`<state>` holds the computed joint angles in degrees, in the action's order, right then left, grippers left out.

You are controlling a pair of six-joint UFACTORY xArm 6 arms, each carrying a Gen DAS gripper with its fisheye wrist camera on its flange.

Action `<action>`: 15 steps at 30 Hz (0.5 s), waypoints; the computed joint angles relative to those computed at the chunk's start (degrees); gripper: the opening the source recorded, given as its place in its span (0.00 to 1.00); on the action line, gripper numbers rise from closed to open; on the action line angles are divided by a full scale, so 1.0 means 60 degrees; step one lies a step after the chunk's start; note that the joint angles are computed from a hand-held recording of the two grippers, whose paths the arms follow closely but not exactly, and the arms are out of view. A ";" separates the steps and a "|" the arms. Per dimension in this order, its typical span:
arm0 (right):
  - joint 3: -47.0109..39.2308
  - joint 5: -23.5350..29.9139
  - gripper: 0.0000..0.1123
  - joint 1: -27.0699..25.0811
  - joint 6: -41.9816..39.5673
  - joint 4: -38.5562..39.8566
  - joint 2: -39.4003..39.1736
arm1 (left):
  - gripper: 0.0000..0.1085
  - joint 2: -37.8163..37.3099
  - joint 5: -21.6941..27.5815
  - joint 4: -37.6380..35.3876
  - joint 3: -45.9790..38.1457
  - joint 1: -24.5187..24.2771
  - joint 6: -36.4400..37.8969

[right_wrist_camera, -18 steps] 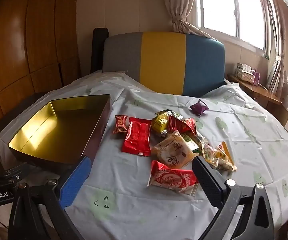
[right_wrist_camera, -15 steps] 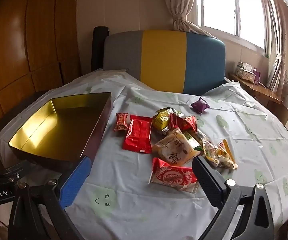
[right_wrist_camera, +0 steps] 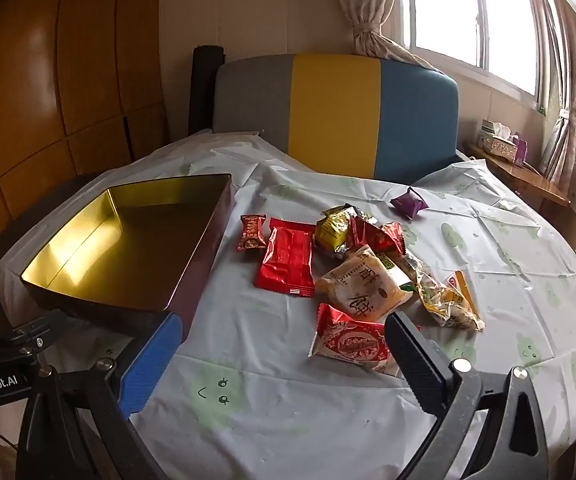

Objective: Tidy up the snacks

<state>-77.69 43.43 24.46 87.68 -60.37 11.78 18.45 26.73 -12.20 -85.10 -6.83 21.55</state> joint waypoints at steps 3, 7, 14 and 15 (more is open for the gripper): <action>-0.0017 0.0000 0.92 -0.0003 -0.0030 0.0017 0.0034 | 0.95 0.0010 0.0019 0.0018 -0.0024 0.0006 -0.0024; 0.0011 -0.0028 0.92 -0.0019 -0.0022 0.0069 0.0036 | 0.95 0.0015 -0.0001 0.0078 -0.0015 0.0005 -0.0087; 0.0026 -0.0006 0.92 -0.0016 0.0006 0.0040 0.0019 | 0.95 -0.0008 -0.0037 0.0148 0.0014 -0.0003 -0.0142; 0.0021 0.0014 0.92 -0.0012 0.0014 0.0044 0.0019 | 0.95 -0.0008 -0.0029 0.0141 0.0008 -0.0001 -0.0134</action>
